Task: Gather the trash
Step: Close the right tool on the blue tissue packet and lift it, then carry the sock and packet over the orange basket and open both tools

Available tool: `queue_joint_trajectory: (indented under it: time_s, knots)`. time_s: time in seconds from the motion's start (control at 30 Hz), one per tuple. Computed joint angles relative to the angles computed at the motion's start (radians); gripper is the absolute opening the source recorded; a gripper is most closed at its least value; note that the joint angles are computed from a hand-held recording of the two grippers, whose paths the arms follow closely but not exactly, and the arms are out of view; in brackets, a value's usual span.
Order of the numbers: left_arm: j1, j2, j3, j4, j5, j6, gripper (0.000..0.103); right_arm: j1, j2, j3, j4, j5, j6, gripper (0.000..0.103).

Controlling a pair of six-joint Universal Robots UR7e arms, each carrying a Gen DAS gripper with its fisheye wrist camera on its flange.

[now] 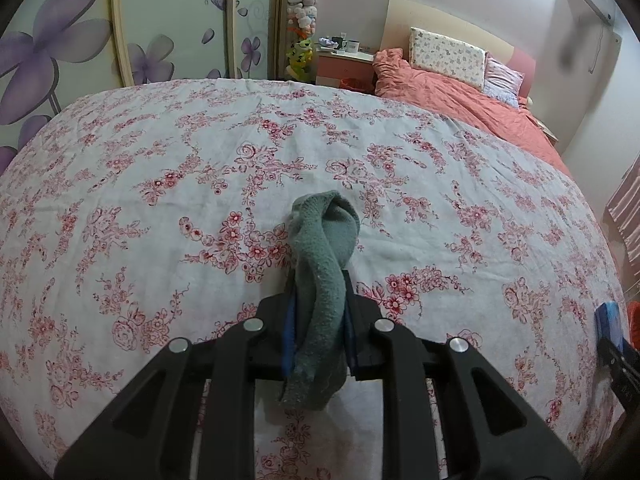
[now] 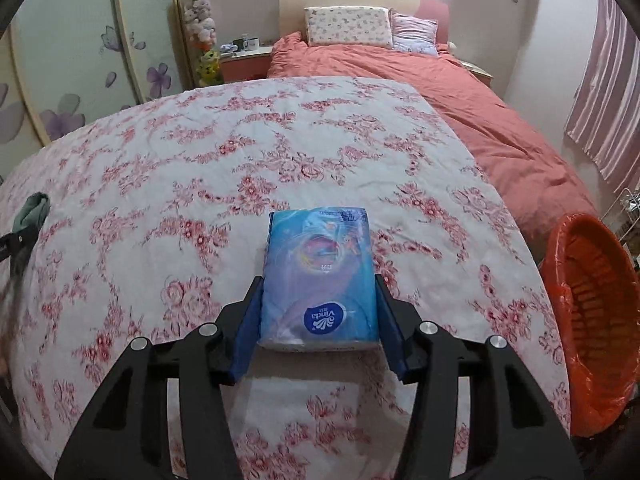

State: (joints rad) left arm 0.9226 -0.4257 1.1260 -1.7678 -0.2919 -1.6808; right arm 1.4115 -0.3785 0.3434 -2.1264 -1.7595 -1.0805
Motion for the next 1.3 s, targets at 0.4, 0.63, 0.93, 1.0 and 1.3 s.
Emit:
queue_joint_trajectory:
  time_s: [0.4, 0.63, 0.93, 1.0, 1.3]
  knots:
    - [0.0, 0.0, 0.027, -0.134, 0.002, 0.113, 0.033, -0.003, 0.036, -0.08, 0.061, 0.006, 0.029, 0.055]
    - [0.002, 0.029, -0.06, 0.062, -0.002, 0.033, 0.018, -0.004, 0.035, -0.077, 0.057, 0.007, 0.028, 0.053]
    - [-0.037, 0.03, -0.047, 0.029, 0.03, 0.07, 0.012, -0.024, -0.051, 0.025, 0.046, 0.098, 0.041, 0.051]
    - [-0.05, 0.042, -0.064, 0.014, 0.042, 0.098, 0.012, -0.029, -0.086, 0.068, 0.025, 0.125, 0.04, 0.051]
    - [-0.121, 0.173, -0.241, -0.154, 0.083, 0.386, 0.012, -0.056, -0.204, 0.159, -0.017, 0.243, 0.056, 0.051]
